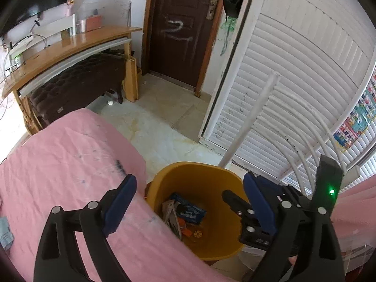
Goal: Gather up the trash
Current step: 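Move both open tools back over the table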
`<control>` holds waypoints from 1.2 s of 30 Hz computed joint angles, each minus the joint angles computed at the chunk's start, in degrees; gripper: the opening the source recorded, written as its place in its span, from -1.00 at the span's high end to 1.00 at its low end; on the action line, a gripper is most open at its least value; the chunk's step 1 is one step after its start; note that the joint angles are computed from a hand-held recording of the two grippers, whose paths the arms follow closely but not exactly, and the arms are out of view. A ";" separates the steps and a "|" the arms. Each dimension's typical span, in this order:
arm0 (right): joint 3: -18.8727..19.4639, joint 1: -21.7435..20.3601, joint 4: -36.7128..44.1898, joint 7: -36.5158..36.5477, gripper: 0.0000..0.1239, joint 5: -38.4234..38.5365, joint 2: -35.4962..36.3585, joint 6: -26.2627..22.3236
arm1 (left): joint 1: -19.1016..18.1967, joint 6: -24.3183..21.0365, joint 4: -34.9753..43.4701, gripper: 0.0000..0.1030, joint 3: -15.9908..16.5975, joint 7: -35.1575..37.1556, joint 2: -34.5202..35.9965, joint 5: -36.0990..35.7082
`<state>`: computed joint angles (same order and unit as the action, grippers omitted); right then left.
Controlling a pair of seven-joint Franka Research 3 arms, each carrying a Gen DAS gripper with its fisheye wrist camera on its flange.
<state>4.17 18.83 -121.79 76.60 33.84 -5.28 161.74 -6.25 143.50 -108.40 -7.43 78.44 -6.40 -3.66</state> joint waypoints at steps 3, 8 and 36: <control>0.42 0.20 0.47 0.82 -0.55 -1.27 -0.89 0.39 | 0.55 1.61 -2.24 -0.73 0.48 -0.83 -2.60 0.52; 1.17 1.28 1.43 1.50 -0.57 -2.59 -1.85 0.40 | 2.03 3.41 -5.33 -0.77 1.44 -3.98 -6.27 3.65; 7.90 12.21 18.39 8.27 -0.57 -19.18 7.10 -8.96 | 16.47 4.49 -16.81 -0.77 13.61 -8.16 -21.71 11.45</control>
